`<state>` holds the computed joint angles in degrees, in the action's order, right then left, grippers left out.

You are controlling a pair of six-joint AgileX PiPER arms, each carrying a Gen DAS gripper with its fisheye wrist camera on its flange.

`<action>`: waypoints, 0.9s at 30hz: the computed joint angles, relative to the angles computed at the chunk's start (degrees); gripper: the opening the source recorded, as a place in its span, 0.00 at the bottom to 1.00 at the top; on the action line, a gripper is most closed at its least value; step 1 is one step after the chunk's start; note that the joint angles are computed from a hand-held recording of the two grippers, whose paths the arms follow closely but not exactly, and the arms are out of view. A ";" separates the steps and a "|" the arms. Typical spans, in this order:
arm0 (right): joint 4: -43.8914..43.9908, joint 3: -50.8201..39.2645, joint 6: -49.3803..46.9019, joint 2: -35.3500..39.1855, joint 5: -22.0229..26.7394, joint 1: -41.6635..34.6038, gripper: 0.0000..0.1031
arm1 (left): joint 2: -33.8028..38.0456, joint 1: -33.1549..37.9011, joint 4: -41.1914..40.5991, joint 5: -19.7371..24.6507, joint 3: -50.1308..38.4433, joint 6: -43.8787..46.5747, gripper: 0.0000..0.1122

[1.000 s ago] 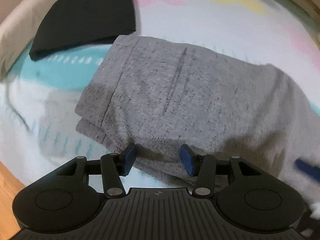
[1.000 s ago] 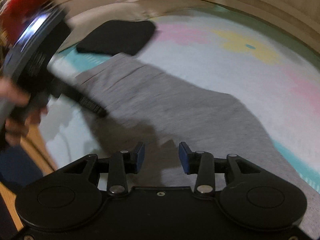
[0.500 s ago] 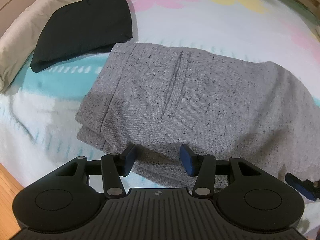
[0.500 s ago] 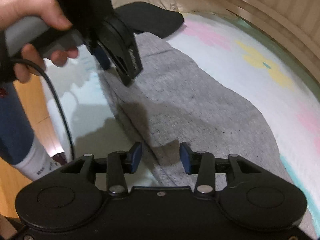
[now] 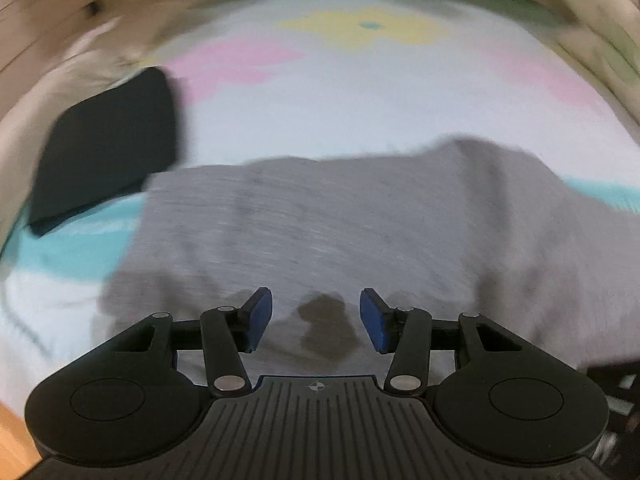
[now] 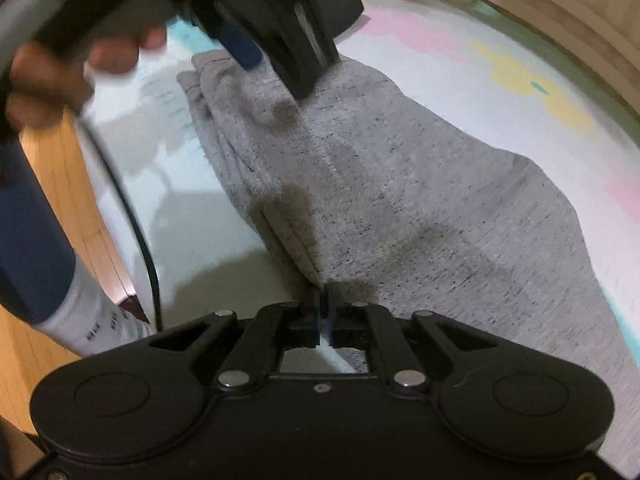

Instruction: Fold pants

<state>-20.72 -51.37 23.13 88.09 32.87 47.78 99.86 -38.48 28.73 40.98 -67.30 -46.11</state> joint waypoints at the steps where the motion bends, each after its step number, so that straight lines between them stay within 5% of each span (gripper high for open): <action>1: 3.69 -0.53 -2.80 -0.58 0.66 -1.27 0.20 | 1.49 -0.53 -1.94 0.97 -1.29 3.34 0.42; 6: 13.51 1.98 -7.54 -9.72 4.43 -9.79 0.64 | 7.45 -5.94 1.39 7.91 -6.09 2.98 0.42; 8: 13.41 3.48 -6.09 -13.96 6.83 -14.54 0.69 | 7.29 -7.75 3.59 8.84 -6.88 0.62 0.42; 15: 6.62 4.73 -3.04 -23.55 17.74 -37.57 0.69 | 12.47 -14.22 8.57 9.73 -18.28 -2.32 0.42; 19: 6.52 4.36 -10.39 -25.04 18.51 -55.93 0.69 | 19.90 -18.91 8.24 10.60 -29.39 0.73 0.42; 24: 13.76 -2.40 -26.81 -17.29 19.70 -77.47 0.66 | 29.95 -21.89 2.49 12.82 -43.04 9.60 0.43; 27: 15.47 -8.25 -30.17 -9.37 22.95 -83.39 0.63 | 36.00 -22.96 -0.70 16.49 -49.34 13.11 0.43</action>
<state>-5.25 -59.62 -7.04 78.72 55.83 -35.61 135.86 -61.44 28.03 57.47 -116.64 -33.00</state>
